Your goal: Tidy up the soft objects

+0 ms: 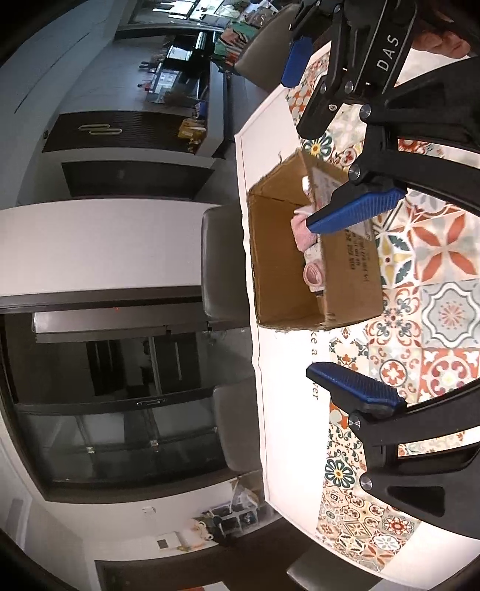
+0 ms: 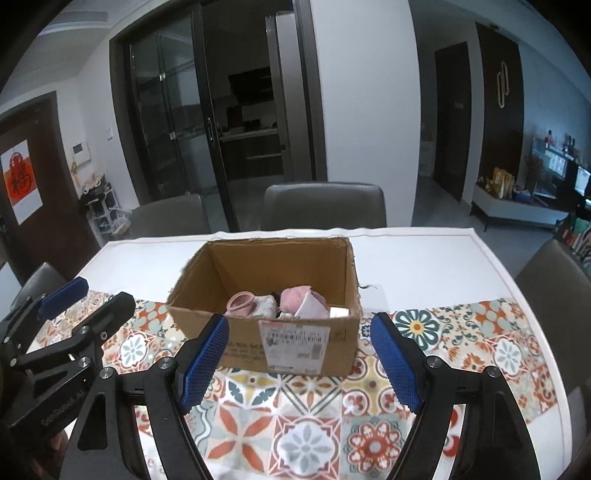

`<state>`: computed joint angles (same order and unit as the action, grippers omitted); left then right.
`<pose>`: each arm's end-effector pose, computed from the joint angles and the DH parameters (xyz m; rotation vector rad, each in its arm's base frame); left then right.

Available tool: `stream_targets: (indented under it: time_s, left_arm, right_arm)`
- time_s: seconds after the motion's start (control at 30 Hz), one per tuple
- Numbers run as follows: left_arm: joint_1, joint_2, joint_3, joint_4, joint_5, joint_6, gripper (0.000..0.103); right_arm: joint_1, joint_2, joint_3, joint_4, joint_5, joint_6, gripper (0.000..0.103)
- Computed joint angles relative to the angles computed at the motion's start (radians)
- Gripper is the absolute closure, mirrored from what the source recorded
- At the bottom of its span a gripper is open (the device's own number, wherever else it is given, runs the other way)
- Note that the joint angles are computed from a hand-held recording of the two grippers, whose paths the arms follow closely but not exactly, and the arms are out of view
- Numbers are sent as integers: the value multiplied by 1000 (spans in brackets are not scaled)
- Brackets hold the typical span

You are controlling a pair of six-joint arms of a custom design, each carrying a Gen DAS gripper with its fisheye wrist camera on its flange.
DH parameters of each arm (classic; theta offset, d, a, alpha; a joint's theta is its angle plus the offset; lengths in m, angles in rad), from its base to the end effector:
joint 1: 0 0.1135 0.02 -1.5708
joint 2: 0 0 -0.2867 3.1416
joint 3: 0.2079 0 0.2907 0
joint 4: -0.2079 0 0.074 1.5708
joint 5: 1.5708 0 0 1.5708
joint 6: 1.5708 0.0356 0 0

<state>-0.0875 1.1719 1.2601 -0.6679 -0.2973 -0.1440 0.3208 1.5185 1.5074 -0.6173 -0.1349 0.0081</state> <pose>0.2769 -0.0138 0.4033 -0.2315 2.1148 0.1831 0.3577 0.1239 0.3924 -0.4194 2.1722 0.3318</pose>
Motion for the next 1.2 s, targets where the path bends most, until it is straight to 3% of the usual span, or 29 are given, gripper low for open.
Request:
stream_targets:
  time_s: [0.37, 0.77, 0.93, 1.07, 1.2]
  left_arm:
    - [-71, -213, -75, -117, -54, -8, 27]
    - [-310, -332, -77, -269, -304, -166, 23]
    - [-507, -339, -48, -391, -482, -324, 21]
    - [-691, -313, -1, -550, -633, -514, 20]
    - [-888, -248, 72, -806, -773, -809, 17]
  right_arm:
    - [39, -263, -185, -25, 72, 55, 23]
    - [68, -476, -271, -84, 140, 41, 23]
    - [25, -558, -293, -131, 94, 12, 23]
    - [-35, -611, -300, -182, 41, -10, 23]
    - [-98, -668, -308, -233, -15, -37, 23]
